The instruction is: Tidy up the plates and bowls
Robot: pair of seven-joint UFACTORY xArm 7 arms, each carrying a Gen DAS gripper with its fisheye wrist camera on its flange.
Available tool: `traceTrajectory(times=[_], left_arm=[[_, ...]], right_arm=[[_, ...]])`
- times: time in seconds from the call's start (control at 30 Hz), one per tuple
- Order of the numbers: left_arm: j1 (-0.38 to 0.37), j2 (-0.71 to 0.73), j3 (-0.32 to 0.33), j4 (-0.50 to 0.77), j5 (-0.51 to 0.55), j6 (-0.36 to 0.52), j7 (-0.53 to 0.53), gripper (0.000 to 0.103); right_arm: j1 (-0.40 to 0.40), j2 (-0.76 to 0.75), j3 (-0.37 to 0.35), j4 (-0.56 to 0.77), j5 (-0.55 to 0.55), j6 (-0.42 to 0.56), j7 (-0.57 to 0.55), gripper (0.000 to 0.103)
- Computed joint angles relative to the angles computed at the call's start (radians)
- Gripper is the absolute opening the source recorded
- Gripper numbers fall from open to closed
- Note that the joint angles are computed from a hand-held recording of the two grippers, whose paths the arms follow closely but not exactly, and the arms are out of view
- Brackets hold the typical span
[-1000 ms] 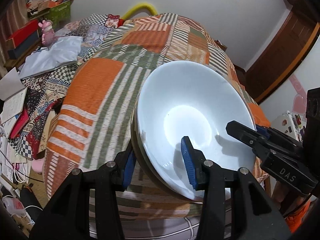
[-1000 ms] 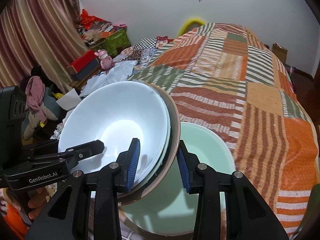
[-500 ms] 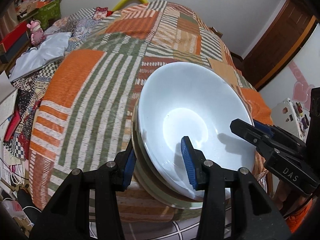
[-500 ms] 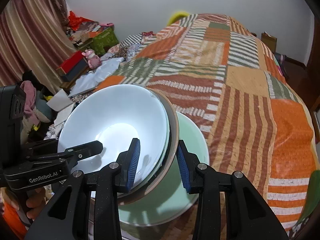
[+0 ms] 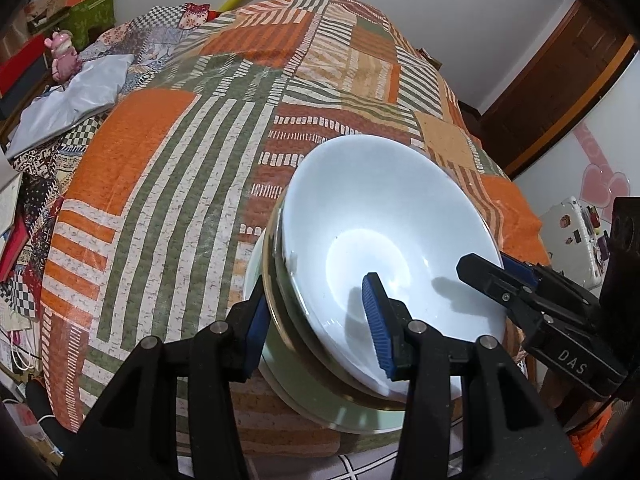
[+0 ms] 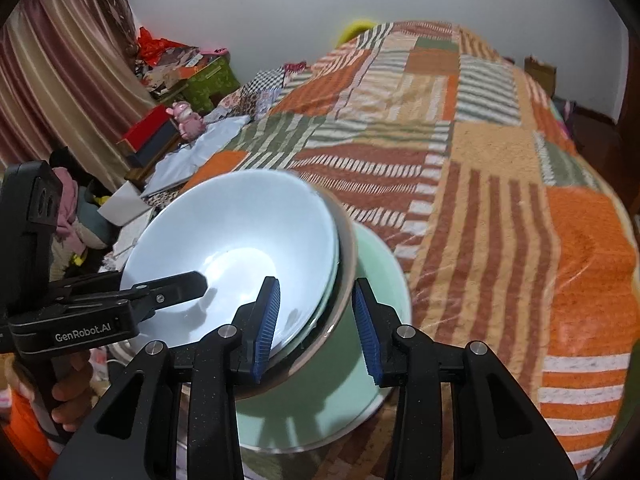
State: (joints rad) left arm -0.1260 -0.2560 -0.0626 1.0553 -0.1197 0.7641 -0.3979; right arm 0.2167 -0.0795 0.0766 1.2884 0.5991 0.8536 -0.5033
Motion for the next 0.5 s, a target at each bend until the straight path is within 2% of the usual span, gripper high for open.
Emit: traceTrajectory(times=[0.23, 0.5], left_arm=[[0.014, -0.044, -0.007, -0.016, 0.041, -0.001, -0.031, 0.048], [0.044, -0.186, -0.059, -0.04, 0.182, -0.039, -0.107, 0.048]], right_arm=[[0.002, -0.056, -0.013, -0.015, -0.005, -0.046, -0.019, 0.035], [0.032, -0.163, -0.041, -0.053, 0.054, -0.087, -0.074, 0.035]])
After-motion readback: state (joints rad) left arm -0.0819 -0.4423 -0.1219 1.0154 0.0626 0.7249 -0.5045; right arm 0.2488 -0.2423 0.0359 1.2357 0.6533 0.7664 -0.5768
